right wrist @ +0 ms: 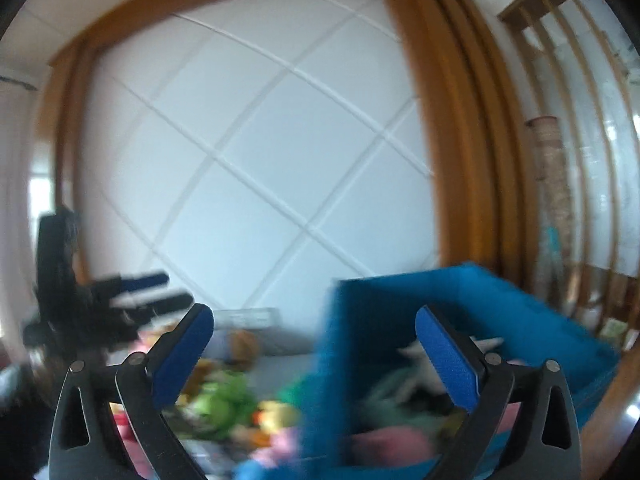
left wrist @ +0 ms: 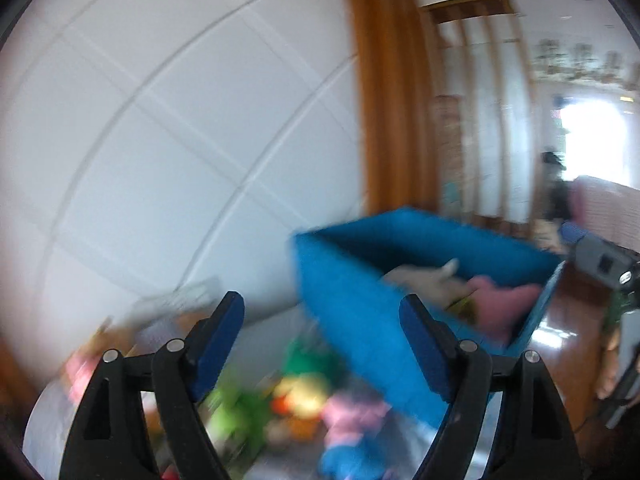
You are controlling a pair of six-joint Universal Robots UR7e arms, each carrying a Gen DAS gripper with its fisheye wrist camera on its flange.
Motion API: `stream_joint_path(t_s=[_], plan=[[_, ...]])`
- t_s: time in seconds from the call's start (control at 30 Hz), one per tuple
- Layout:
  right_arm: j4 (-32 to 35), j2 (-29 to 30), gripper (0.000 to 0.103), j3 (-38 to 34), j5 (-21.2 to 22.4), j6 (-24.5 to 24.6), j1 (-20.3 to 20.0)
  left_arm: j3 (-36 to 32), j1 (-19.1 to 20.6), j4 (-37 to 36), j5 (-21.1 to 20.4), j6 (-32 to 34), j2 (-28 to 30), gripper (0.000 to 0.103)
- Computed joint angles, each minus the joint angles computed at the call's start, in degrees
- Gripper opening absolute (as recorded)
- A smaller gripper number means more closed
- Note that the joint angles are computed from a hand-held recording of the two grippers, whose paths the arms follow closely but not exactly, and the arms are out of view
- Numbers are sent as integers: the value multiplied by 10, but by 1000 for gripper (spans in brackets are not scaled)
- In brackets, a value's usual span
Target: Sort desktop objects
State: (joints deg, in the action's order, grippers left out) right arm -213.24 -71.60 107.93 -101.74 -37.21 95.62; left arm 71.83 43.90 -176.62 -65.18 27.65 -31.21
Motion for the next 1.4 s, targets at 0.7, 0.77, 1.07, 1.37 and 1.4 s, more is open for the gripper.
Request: stream_joint_path(t_s=[0.7,0.77,1.07,1.37,1.4], plan=[[-84,40,103,178,-118,34,42,310,-76,-265,330,-76,-102,80],[-107,30,103,194,-141,30,42,321,-89,-255,317,-85,-101,80],[-209,19,103,236,-220,27,67,357,-124,-215,289,-124,-120,80],[-250,19,103,244,-250,34,76,392,-137,-205,293,-140,-132,80],[-255,20,103,243,-252,38,76,395,-138,-207,294,-140,-134,80]])
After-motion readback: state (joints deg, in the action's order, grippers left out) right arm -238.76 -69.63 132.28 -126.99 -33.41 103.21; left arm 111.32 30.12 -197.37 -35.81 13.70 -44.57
